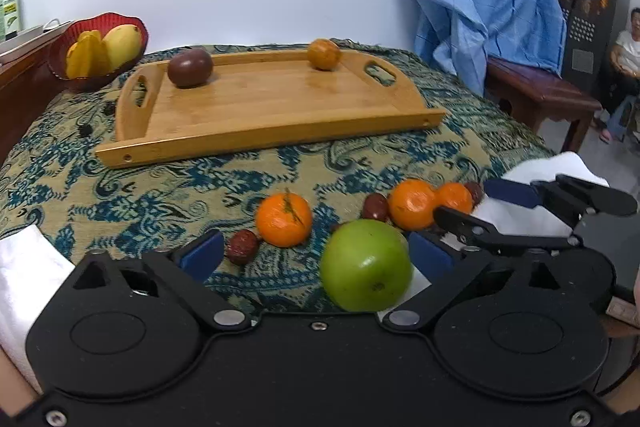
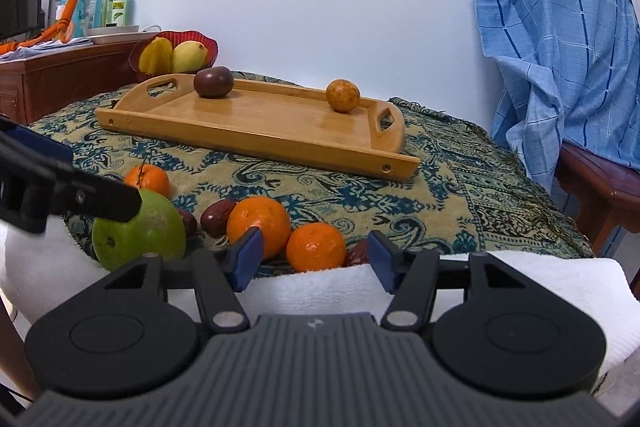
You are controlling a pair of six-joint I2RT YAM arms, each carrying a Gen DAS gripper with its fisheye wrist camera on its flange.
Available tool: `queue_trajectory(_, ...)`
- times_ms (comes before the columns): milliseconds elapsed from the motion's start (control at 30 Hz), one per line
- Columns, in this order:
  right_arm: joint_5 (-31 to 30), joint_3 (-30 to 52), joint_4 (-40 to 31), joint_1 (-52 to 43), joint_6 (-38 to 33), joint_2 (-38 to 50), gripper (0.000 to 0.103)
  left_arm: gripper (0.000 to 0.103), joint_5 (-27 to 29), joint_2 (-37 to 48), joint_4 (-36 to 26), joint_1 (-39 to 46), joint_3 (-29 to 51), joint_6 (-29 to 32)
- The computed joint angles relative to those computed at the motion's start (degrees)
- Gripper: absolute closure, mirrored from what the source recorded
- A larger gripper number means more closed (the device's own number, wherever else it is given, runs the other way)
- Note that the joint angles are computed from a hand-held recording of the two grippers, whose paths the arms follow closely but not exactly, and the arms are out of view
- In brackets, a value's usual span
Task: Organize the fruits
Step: 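Grasp the green apple with the left tool while the right tool grasps a small tangerine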
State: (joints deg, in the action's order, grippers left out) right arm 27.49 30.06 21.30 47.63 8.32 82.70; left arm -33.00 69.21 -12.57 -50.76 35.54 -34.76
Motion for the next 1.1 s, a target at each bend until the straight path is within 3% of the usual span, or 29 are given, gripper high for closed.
queue_trajectory(400,-0.81,-0.27,0.33,-0.14,-0.70,0.11,0.037,0.037,7.52,1.61,3.24,1.41,-0.66,0.90)
queue_trajectory(767,-1.46,-0.63,0.34,-0.20,-1.36,0.00,0.037,0.048,10.43,4.99,6.17,2.70,-0.54,-1.07)
queue_trajectory(1000,-1.19,-0.87,0.87,0.15,-2.39,0.22,0.039,0.047,11.11,6.17,7.40,3.70,-0.36,-1.02)
queue_trajectory(1100,-0.62,-1.24,1.61,0.46,-2.52,0.20,0.045,0.047,10.28,6.26,7.47,3.25,-0.34,-1.43)
